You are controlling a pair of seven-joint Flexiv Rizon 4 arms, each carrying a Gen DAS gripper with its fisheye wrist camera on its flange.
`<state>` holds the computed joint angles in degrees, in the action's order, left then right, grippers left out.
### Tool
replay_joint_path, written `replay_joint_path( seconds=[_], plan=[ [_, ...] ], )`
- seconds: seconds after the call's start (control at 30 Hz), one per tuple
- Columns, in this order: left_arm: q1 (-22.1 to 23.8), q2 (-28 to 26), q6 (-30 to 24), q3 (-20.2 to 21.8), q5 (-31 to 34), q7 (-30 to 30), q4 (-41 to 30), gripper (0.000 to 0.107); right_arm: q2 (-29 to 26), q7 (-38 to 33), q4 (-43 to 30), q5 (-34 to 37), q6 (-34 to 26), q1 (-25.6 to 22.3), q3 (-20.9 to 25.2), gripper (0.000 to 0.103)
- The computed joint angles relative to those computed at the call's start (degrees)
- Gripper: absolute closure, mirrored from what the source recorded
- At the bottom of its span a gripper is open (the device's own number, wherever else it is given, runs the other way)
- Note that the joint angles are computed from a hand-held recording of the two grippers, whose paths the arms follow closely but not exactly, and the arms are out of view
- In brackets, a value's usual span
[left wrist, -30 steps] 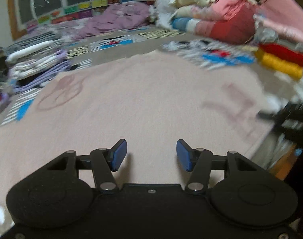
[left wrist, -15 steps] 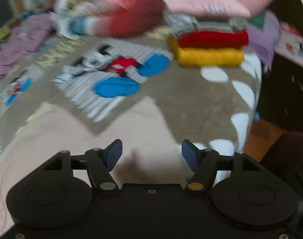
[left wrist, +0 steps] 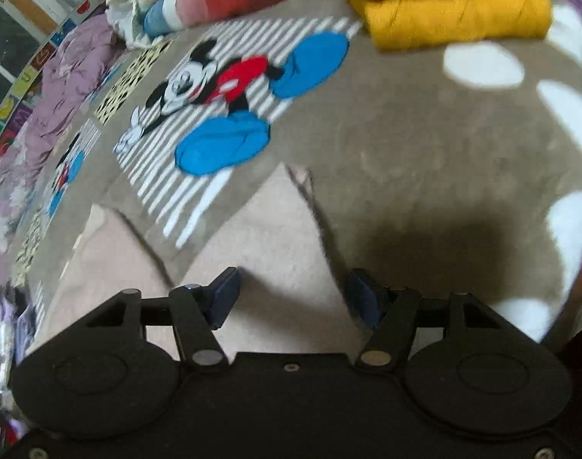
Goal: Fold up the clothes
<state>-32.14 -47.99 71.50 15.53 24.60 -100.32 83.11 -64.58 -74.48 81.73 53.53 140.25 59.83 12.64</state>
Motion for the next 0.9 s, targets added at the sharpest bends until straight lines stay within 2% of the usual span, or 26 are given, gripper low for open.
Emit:
replay_joint_path(
  seconds=[0.07, 0.17, 0.2, 0.3, 0.37, 0.47, 0.57, 0.67, 0.73, 0.8, 0.9],
  plan=[
    [4.61, 1.62, 4.21, -3.32, -3.41, 0.03, 2.18, 0.041, -0.12, 1.76, 0.73, -1.31, 0.65, -0.46, 0.52, 0.09],
    [13.51, 3.76, 6.12, -10.55, -12.95, 3.39, 5.02, 0.041, -0.16, 2.79, 1.09, -1.76, 0.77, -0.44, 0.41, 0.089],
    [14.47, 3.87, 5.76, -10.45, -14.84, 2.94, 4.73, 0.041, -0.12, 2.8, 1.07, -1.66, 0.65, -0.38, 0.28, 0.089],
    [13.64, 3.01, 0.06, -6.67, -17.03, 3.0, 1.05, 0.048, 0.04, 2.34, 0.82, -0.94, 0.3, -0.16, -0.16, 0.089],
    [13.69, 1.85, -4.45, -5.88, -16.92, 4.23, -1.86, 0.055, 0.12, 0.87, 0.38, 0.41, 0.22, 0.36, -0.52, 0.088],
    [13.58, 0.21, -8.14, -5.7, -16.09, 4.64, -4.85, 0.062, -0.09, -1.12, -0.53, 1.78, 0.62, 0.62, -0.49, 0.086],
    [13.17, -1.46, -11.92, -5.5, -15.7, 3.1, -7.4, 0.063, -0.23, -2.54, -1.5, 2.37, 0.57, -0.12, -0.32, 0.085],
    [11.17, -3.76, -16.1, -3.23, -12.32, 1.16, -11.56, 0.072, -0.88, -2.88, -2.22, 1.79, 0.8, -0.57, 0.2, 0.085],
    [10.89, -4.43, -17.62, -3.17, -10.58, 0.68, -12.83, 0.076, -1.13, -1.87, -1.92, 0.24, 1.1, -0.92, 0.63, 0.083],
    [10.57, -5.12, -19.15, -3.08, -8.96, 0.29, -14.09, 0.088, -1.14, -1.3, -1.33, -0.89, 1.36, -0.97, 0.6, 0.086],
    [10.92, -5.38, -19.74, -3.79, -7.17, 0.73, -14.68, 0.098, -0.88, -2.23, -1.2, -1.34, 1.77, -0.52, -0.14, 0.086]
  ],
)
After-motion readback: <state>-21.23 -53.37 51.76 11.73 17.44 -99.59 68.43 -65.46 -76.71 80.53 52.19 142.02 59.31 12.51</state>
